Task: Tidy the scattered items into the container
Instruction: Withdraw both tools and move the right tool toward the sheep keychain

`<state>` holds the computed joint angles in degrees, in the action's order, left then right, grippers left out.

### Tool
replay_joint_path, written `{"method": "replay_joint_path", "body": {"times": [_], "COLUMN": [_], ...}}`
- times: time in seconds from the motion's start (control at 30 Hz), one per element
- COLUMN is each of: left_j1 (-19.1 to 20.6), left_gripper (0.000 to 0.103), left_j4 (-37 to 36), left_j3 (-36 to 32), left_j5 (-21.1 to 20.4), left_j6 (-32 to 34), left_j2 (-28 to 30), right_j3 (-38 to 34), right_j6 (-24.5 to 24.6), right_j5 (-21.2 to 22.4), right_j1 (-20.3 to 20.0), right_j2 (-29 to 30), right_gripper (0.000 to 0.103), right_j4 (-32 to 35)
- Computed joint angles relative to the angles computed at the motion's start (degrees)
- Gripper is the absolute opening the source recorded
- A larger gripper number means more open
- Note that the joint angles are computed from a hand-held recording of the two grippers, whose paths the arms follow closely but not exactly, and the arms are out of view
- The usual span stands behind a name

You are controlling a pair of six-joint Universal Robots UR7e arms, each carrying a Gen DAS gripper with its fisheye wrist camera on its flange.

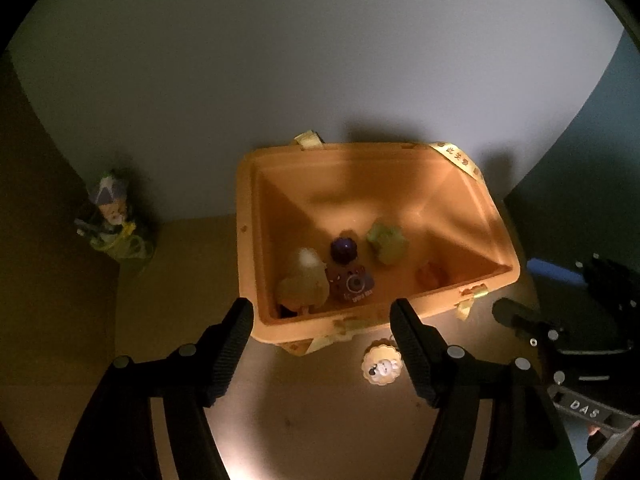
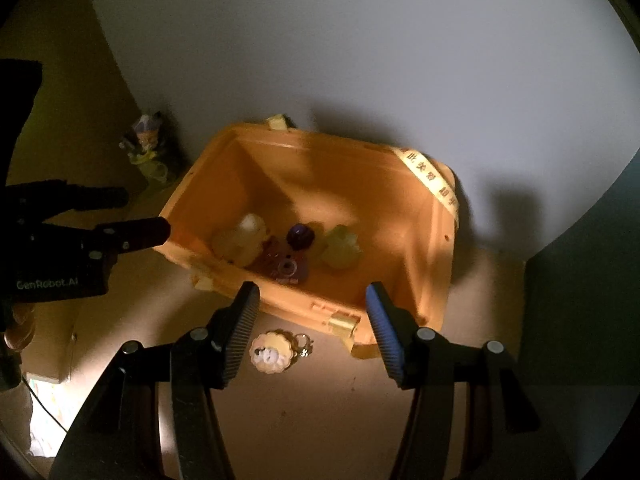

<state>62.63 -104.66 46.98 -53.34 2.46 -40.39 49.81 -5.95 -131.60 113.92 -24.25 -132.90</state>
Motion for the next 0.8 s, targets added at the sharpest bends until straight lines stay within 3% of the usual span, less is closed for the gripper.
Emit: {"method": "replay_joint_path", "body": {"times": [0.8], "left_j1": [0.4], "left_gripper": [0.067], "left_j4": [-1.6], "left_j3": [16.1], "left_j5": [0.2], "left_j6": [-2.4], "left_j2": [-9.4], "right_j3": [16.8], "right_j6": [3.4], "right_j5": [4.4], "right_j1": [0.8], "right_j2": [-6.7], "right_gripper": [0.053], "right_j4": [-6.8]}}
